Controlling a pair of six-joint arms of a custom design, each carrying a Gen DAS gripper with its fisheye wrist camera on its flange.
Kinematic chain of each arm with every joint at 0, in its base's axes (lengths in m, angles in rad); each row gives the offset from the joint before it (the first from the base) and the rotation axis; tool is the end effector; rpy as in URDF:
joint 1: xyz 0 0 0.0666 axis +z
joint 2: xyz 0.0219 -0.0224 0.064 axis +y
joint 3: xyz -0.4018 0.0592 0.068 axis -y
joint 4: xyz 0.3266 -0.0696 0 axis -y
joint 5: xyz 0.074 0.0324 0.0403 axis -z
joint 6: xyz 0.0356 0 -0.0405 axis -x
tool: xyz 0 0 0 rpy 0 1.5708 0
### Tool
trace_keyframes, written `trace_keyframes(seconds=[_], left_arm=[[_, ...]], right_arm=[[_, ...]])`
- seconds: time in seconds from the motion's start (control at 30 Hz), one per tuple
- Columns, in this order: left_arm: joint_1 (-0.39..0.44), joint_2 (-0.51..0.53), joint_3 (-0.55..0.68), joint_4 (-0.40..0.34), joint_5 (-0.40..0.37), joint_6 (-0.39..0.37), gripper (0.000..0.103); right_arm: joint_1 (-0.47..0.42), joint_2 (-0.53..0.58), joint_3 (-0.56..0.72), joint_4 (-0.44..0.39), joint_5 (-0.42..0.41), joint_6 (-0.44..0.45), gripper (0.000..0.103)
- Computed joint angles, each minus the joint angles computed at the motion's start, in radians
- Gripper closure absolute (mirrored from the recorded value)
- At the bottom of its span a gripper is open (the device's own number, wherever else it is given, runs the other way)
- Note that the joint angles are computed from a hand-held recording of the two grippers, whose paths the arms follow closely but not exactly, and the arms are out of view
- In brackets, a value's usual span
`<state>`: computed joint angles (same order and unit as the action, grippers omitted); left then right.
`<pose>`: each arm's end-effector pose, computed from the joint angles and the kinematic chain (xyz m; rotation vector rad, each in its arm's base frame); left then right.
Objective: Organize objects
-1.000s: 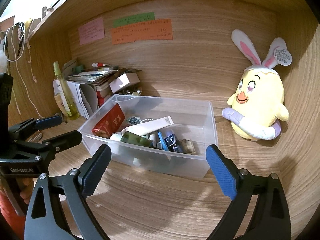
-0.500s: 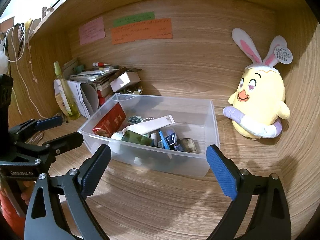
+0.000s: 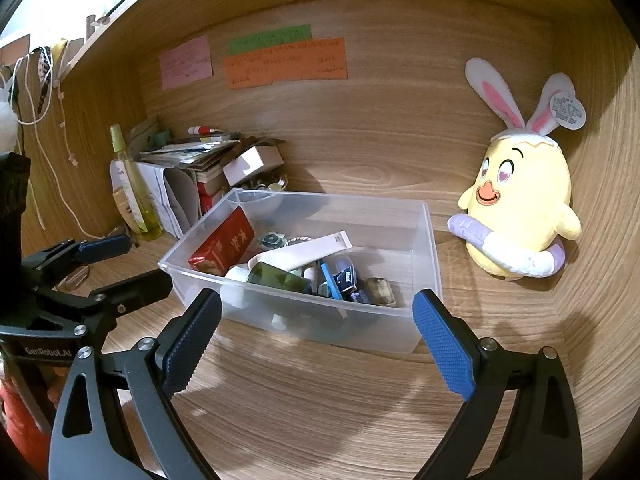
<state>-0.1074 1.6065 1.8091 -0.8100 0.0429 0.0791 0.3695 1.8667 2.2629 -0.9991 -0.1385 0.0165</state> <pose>0.5108 -0.0570 0.5327 0.0553 2.1809 -0.1528 0.5535 0.2192 0.5590 -0.4978 2.1312 0.3512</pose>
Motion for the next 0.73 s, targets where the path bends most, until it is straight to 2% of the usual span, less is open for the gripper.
trace_keyframes(seconds=[0.4, 0.63, 0.73], left_arm=[[-0.003, 0.015, 0.019, -0.034, 0.015, 0.001, 0.007], [0.004, 0.004, 0.001, -0.006, 0.034, 0.007, 0.007], [0.0, 0.0, -0.001, -0.003, 0.016, 0.004, 0.007]], right_arm=[[-0.007, 0.001, 0.007, -0.009, -0.006, -0.008, 0.007], [-0.008, 0.001, 0.004, -0.014, -0.006, -0.008, 0.007], [-0.009, -0.001, -0.003, -0.011, -0.006, -0.007, 0.007]])
